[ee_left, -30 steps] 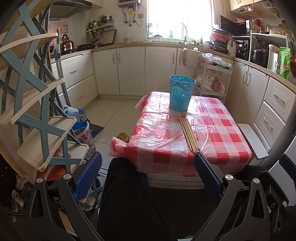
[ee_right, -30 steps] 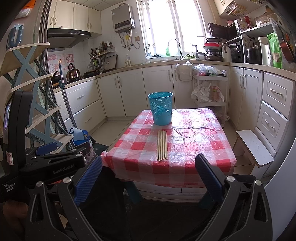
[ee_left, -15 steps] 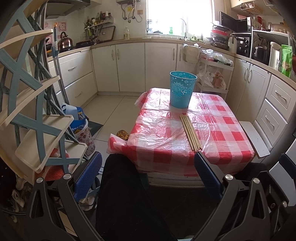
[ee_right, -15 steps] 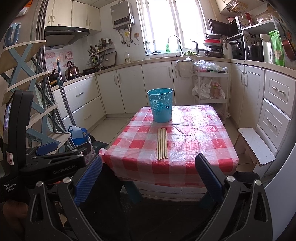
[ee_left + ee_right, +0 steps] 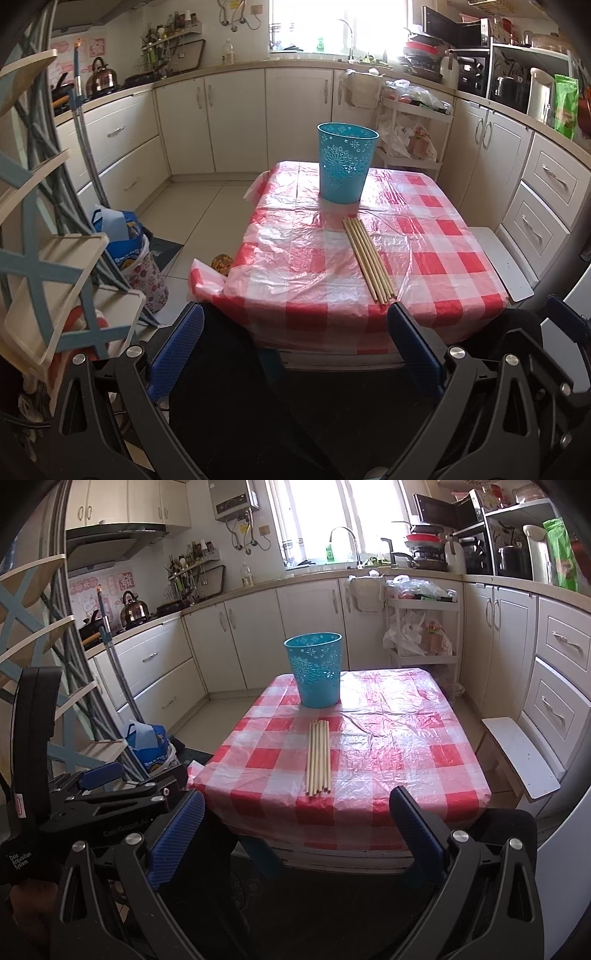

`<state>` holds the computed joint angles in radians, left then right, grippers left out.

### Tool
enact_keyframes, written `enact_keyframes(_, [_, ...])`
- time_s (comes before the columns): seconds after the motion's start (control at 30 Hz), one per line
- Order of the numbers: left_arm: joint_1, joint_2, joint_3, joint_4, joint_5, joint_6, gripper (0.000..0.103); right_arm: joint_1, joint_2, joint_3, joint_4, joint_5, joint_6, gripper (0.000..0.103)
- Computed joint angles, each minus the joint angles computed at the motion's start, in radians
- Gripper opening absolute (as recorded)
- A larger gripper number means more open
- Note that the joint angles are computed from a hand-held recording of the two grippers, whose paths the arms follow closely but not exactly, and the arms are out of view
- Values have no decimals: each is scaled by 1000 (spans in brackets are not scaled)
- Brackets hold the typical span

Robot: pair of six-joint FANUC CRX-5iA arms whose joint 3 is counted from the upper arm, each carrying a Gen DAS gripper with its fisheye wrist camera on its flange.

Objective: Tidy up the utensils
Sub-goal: 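Move the right tool down toward the bundle of wooden chopsticks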

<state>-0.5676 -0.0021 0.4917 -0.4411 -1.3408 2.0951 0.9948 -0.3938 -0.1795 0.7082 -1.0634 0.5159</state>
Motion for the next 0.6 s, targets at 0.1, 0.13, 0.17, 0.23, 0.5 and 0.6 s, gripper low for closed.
enact_keyframes(0.1, [39,40,18,38,24,-32,95,-82,49,36,-50,25,64,96])
enact_keyframes(0.13, [59,53,22,63,38,-44,95,-112,70,49,-57,33,85,96])
enact_keyframes(0.17, [77,68,29,82,49,-52,95,-138,89,58,-58,45,101,96])
enact_keyframes(0.23, [99,103,54,104,57,-64,95,-200,135,98,-107,67,166,96])
enact_keyframes(0.5, [170,263,175,181,56,-63,95,-398,382,355,-457,67,516,53])
enact_keyframes(0.6, [179,310,216,179,50,-72,95,-431,477,453,-522,22,610,39])
